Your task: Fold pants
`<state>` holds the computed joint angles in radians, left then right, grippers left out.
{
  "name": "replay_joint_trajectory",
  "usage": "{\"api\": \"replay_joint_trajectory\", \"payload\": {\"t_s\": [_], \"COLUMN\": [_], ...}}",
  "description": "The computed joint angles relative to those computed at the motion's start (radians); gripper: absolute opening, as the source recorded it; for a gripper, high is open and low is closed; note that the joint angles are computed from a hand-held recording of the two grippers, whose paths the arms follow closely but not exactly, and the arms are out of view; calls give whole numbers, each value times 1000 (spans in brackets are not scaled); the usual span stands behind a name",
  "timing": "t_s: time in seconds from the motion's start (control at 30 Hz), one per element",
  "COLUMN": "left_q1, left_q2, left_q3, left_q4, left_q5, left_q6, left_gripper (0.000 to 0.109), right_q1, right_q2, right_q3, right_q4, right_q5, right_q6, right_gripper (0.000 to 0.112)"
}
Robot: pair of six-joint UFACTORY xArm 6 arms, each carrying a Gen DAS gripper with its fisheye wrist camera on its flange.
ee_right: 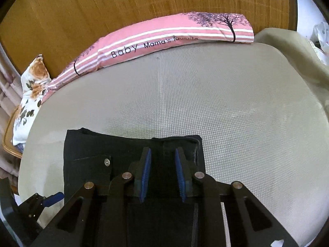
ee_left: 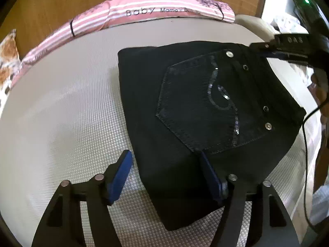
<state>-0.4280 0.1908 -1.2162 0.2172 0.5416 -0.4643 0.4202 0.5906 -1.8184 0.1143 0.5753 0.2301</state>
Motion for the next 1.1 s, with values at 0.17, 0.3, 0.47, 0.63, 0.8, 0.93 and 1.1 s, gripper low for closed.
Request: {"api": "replay_joint_trajectory", "payload": {"t_s": [0.17, 0.3, 0.47, 0.63, 0.8, 0.93, 1.1], "left_q1": [9, 26, 39, 39, 38, 40, 53], "left_q2": [-10, -33, -27, -13, -9, -5, -6], "left_q3": [8, 35, 20, 5, 4, 5, 14], "left_q4": [-55, -59, -47, -36, -40, -46, -156], "left_q5": [-10, -71, -76, -57, -56, -50, -56], "left_q6": [14, -10, -32, -39, -36, -35, 37], "left_gripper": [74, 74, 74, 74, 74, 74, 74], "right_q1": [1, 4, 17, 28, 23, 11, -9], "right_q2": [-34, -84, -169, -249, -276, -281, -266], "right_q3": [46, 130, 281, 403, 445, 470, 449], "right_q4": [35, 102, 124, 123, 96, 206, 316], "right_q5": [-13, -26, -58, -86, -76, -89, -72], "right_q6": [-23, -75, -103, -113, -93, -158, -244], "right_gripper": [22, 27, 31, 33, 57, 58, 61]}}
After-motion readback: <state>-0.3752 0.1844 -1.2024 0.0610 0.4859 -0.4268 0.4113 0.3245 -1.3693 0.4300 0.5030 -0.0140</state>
